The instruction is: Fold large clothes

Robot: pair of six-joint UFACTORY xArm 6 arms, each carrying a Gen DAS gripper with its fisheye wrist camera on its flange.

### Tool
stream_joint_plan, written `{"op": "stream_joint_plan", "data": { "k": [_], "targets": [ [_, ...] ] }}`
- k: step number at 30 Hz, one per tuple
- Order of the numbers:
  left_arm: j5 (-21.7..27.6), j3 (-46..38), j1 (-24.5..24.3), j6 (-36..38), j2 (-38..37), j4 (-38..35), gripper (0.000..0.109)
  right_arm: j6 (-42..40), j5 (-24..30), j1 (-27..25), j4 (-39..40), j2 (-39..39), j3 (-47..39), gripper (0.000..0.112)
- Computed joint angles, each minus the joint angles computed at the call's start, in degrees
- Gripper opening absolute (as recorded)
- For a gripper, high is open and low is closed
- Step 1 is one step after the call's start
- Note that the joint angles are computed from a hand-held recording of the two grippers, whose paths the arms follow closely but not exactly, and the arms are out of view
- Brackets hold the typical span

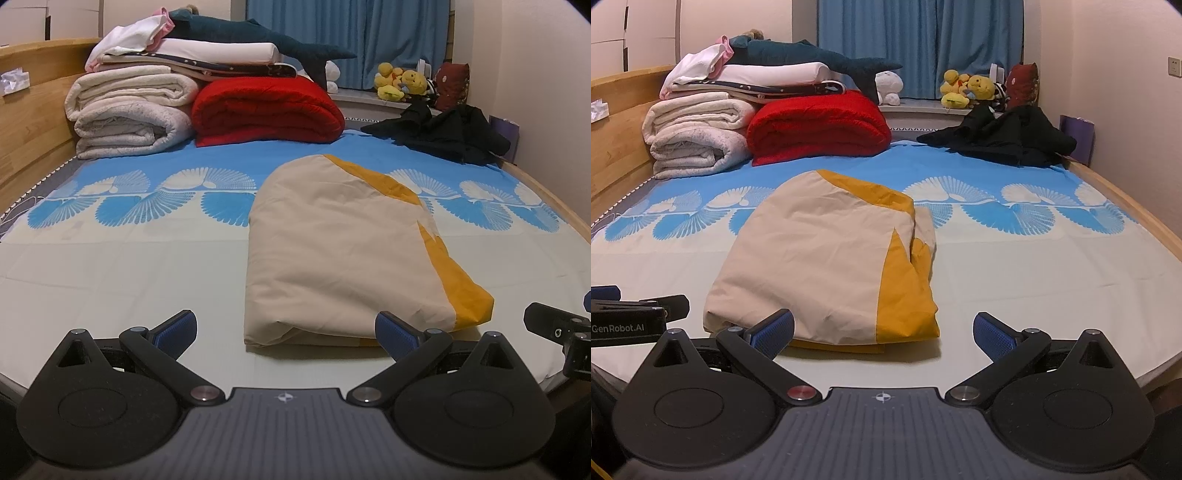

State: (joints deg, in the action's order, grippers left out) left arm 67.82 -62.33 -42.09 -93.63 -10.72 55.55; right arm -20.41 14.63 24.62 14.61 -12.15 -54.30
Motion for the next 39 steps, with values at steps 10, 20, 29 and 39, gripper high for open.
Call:
{"op": "stream_joint_plan", "data": {
  "k": [10, 20, 29, 39],
  "targets": [
    [-0.1, -0.5, 0.0, 0.2, 0.7, 0.3, 0.103, 0.1, 0.1, 0.0, -0.1, 0.0, 0.0, 0.102],
    [-0.6, -0.5, 0.1, 0.3, 0.9, 0.5, 0.103, 0.7, -0.1, 0.2, -0.6, -0.1, 0.1, 0.102],
    [-1.2, -0.4, 0.4, 0.7, 0.9, 0.5, 0.103, 0.4, 0.0, 0.2, -0.3, -0.1, 0.1, 0.102],
    [-1.5, -0.5, 0.3, 0.6, 1.1, 0.5, 0.103, 0.7, 0.1, 0.2, -0.5, -0.1, 0.0, 0.102]
  ]
}}
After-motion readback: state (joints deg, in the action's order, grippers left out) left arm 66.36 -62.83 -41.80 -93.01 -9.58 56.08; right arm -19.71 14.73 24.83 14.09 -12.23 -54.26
